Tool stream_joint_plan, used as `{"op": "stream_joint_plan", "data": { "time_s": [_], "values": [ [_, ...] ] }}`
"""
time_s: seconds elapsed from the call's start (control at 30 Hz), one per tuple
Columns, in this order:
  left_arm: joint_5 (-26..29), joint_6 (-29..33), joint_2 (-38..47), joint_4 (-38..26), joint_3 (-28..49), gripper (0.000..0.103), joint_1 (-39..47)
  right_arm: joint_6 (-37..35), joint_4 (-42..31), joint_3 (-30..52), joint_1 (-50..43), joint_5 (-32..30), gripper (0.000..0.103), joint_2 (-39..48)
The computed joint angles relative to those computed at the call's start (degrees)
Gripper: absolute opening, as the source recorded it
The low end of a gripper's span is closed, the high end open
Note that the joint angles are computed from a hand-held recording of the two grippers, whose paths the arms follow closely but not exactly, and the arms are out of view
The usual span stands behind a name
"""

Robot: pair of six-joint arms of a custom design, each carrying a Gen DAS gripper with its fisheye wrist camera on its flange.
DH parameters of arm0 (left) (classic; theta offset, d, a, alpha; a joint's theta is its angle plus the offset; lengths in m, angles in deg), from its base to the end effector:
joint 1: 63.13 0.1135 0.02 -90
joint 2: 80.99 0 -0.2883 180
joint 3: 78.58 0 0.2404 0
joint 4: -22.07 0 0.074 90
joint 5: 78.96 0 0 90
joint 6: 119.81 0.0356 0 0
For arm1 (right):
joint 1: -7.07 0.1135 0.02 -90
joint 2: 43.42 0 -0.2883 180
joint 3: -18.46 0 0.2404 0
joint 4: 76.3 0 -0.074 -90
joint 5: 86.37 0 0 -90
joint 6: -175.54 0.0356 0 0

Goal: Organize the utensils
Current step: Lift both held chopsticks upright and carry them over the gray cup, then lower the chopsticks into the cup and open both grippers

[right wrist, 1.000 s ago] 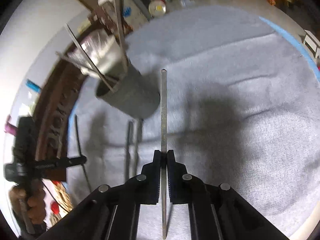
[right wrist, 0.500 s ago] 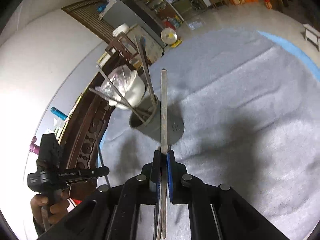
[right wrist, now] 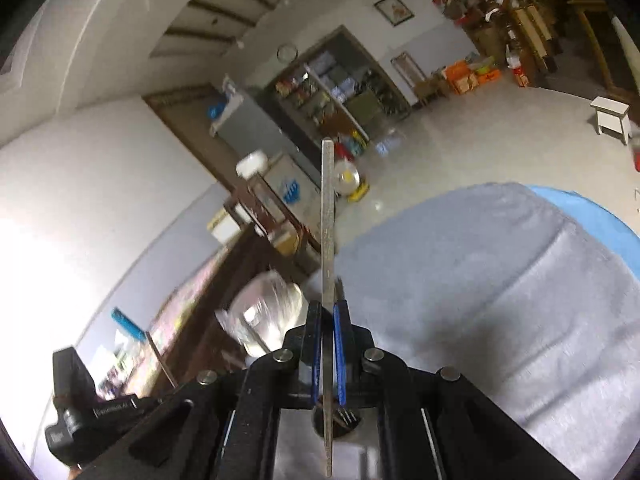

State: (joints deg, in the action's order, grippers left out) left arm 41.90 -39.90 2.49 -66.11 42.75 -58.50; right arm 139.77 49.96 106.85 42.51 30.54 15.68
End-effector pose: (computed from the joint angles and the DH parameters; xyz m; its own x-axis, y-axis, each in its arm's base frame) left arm 0.2445 0.0015 0.4670 -0.8004 -0.2157 -0.5593 0.1187 0.8575 -0.5006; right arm 0.1543 0.0900 0.4347 -0.3443 0.6430 -0.6841 0.1676 0.7590 0.6291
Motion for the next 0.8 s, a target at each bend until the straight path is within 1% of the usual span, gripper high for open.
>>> {"op": "stream_joint_plan", "data": {
  "time_s": [0.03, 0.1, 0.13, 0.17, 0.2, 0.3, 0.37, 0.5, 0.7, 0.8],
  "values": [
    [-0.11, -1.15, -0.15, 1.62, -0.57, 0.005, -0.33, -0.93, 0.39, 0.83, 0.16, 1.79, 0.007, 1.1],
    [-1.33, -5.19, -1.79, 8.29, -4.78, 0.005, -2.17, -2.34, 1.5, 2.06, -0.14, 2.7, 0.007, 3.11],
    [-1.47, -6.42, -2.16, 9.85, -5.56, 0.005, -2.45, -2.98, 1.64, 2.44, 0.32, 4.19, 0.007, 4.02],
    [-2.18, -8.02, -2.77, 12.65, -7.41, 0.005, -3.35, -3.44, 1.62, 2.84, 0.72, 5.26, 0.007, 4.91],
    [-3.8, -9.31, -3.56, 15.62, -9.55, 0.005, -4.77, -4.09, 2.34, 3.0, 0.3, 5.05, 0.007, 6.06],
    [-7.8, -10.7, -4.83, 20.97, -14.17, 0.005, -8.23, -6.13, 2.83, 3.41, 0.93, 7.41, 0.007, 8.62],
    [-10.13, -10.82, -4.79, 23.75, -16.67, 0.005, -10.15, -7.06, 3.5, 3.41, 0.33, 6.81, 0.007, 10.1],
    [-13.11, -10.32, -5.08, 27.23, -20.64, 0.005, -12.39, -8.31, 4.6, 2.08, 0.41, 6.52, 0.007, 12.26],
    [-14.64, -7.5, -5.5, 29.97, -24.33, 0.005, -14.12, -8.43, 4.96, -0.44, 1.71, 6.23, 0.007, 13.46],
    [-15.22, -6.3, -6.14, 29.98, -25.62, 0.005, -15.02, -8.07, 4.82, -1.74, 2.57, 5.91, 0.007, 13.59]
  ]
}}
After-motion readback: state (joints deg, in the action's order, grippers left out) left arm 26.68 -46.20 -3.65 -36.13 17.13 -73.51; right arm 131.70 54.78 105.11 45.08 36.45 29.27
